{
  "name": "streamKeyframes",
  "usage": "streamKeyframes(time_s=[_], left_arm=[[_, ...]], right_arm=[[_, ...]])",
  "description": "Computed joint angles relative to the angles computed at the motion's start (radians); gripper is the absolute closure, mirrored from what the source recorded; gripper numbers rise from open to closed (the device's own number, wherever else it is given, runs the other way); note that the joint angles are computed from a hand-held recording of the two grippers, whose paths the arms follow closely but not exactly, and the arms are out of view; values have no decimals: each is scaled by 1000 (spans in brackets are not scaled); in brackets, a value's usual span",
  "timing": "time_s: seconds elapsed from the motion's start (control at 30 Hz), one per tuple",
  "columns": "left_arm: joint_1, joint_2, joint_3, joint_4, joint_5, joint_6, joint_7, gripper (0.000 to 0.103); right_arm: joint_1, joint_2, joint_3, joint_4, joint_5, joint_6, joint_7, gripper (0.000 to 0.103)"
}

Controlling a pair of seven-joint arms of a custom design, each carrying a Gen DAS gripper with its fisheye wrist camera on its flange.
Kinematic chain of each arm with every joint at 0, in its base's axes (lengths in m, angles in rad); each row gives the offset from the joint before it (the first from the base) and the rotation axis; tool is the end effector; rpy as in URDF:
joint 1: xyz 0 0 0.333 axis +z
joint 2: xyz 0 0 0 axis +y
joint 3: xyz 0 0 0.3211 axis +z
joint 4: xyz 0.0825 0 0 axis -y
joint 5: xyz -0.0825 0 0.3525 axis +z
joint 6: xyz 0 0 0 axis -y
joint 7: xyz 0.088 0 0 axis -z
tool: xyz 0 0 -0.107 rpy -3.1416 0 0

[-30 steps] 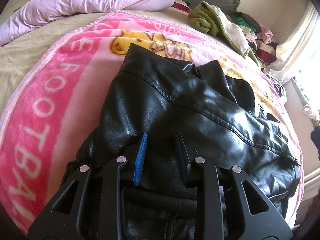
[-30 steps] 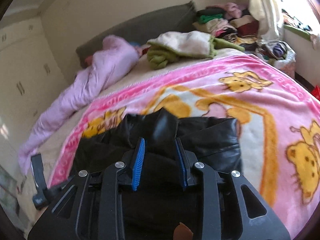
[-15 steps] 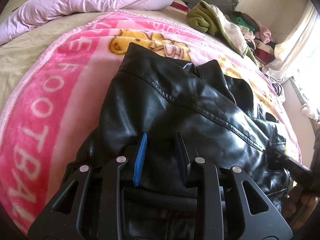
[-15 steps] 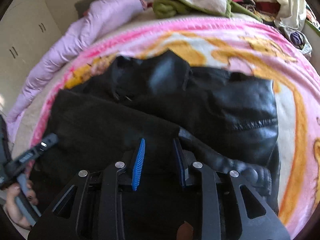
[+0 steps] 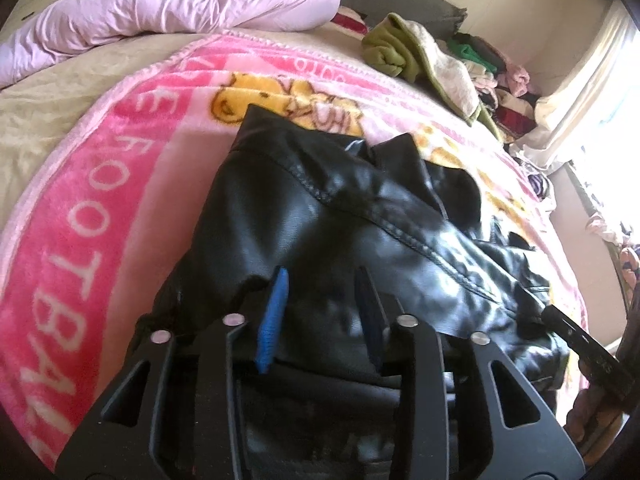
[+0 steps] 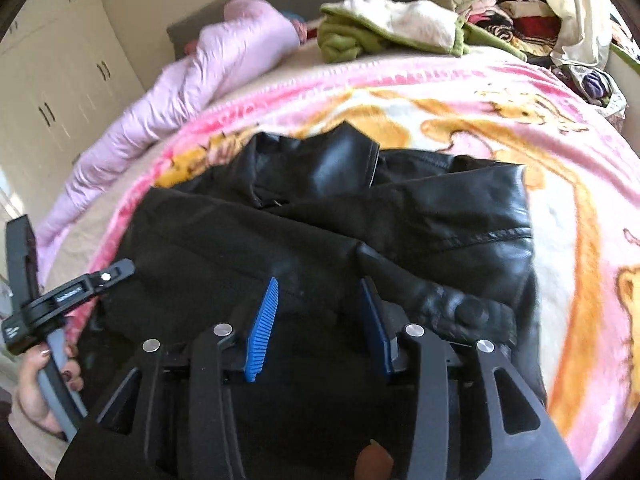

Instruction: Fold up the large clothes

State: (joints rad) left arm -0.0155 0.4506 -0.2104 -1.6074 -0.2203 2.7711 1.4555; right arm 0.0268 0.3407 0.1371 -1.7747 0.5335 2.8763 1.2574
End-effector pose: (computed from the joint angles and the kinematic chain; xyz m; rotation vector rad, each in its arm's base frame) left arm 0.6889 -0.1207 0.4743 -2.0480 1.8155 -1.0262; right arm 0.6597 0.0681 0.4729 -1.6580 1.6767 -0.3937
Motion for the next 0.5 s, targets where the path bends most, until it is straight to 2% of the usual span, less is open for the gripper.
streamKeyframes(time_s=[0.1, 0.2, 0.23, 0.37, 0.5], left_arm=[[2, -23, -13, -24, -9, 26, 14, 69], [4, -49, -24, -55, -24, 63, 27, 60], [4, -60, -27, -69, -28, 78, 33, 60], [-7, -90, -24, -108, -21, 105, 42, 56], [-20, -109, -20, -138, -9, 103, 50, 56]], right_arm=[[-39, -58, 40, -74, 87, 44, -76, 59], [-49, -111, 47, -140, 172, 86, -142, 58], [-52, -128, 51, -159, 207, 95, -171, 58], [-43, -188, 46, -218, 345, 122, -287, 58], [-7, -216, 23, -238, 428, 127, -370, 58]])
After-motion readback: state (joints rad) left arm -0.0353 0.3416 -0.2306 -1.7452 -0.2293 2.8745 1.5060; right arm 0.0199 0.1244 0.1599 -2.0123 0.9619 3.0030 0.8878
